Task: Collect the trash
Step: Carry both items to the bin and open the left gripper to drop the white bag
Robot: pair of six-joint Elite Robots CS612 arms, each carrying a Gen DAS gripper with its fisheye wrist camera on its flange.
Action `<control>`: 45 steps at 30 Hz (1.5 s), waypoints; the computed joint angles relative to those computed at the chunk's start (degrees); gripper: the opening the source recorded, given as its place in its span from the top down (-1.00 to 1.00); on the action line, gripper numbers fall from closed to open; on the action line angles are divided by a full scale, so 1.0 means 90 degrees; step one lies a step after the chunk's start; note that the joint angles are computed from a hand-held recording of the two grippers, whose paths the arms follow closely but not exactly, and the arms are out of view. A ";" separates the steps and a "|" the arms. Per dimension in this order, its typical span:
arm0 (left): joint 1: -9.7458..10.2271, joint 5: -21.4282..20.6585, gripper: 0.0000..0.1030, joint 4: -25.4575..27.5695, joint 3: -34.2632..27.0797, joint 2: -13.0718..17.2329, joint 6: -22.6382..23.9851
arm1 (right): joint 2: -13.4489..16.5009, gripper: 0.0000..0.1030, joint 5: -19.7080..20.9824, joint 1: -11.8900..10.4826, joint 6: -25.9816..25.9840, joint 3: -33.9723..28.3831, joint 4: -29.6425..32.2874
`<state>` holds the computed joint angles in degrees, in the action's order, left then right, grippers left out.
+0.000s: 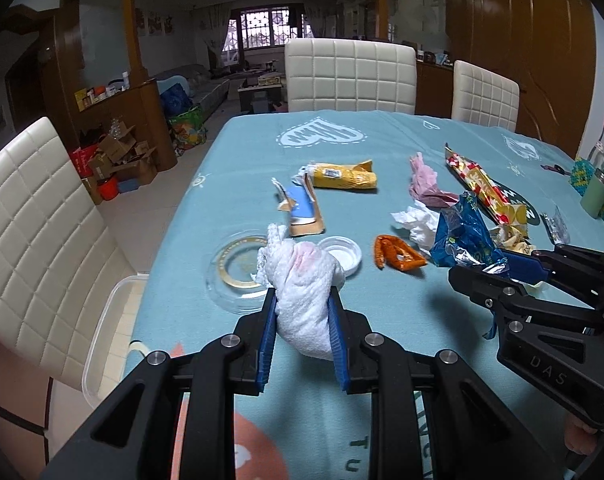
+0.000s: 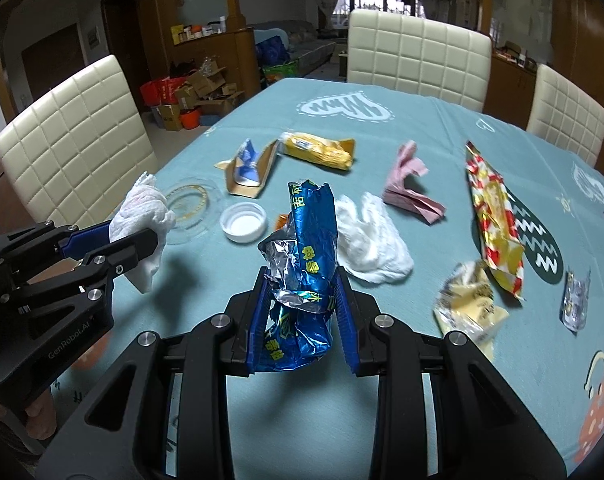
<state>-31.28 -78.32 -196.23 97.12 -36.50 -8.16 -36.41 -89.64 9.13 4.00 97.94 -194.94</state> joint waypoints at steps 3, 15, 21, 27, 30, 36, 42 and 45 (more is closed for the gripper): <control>0.0050 0.0121 0.53 -0.0082 0.0030 -0.0001 -0.0004 | 0.0019 0.35 -0.0030 0.0073 -0.0122 -0.0116 0.0112; 0.0301 0.0591 0.53 -0.0401 0.0218 -0.0060 -0.0249 | 0.0145 0.34 -0.0007 0.0395 -0.0712 -0.0658 0.0329; 0.0429 0.0971 0.53 -0.0456 0.0300 -0.0089 -0.0374 | 0.0228 0.34 0.0220 0.0520 -0.0866 -0.1002 0.0544; 0.0527 0.1419 0.53 -0.0303 0.0257 -0.0075 -0.0523 | 0.0319 0.33 0.0283 0.0634 -0.1063 -0.1258 0.0610; 0.0562 0.1604 0.53 -0.0309 0.0253 -0.0058 -0.0556 | 0.0367 0.33 0.0286 0.0672 -0.1152 -0.1356 0.0615; 0.0614 0.1827 0.53 -0.0235 0.0227 -0.0026 -0.0639 | 0.0450 0.32 0.0405 0.0691 -0.1143 -0.1560 0.0849; 0.0730 0.1815 0.53 0.0052 0.0097 0.0017 -0.0801 | 0.0526 0.31 0.0461 0.0701 -0.1129 -0.1703 0.0987; 0.0772 0.1754 0.51 0.0119 0.0041 0.0043 -0.0855 | 0.0566 0.31 0.0495 0.0706 -0.1132 -0.1775 0.1115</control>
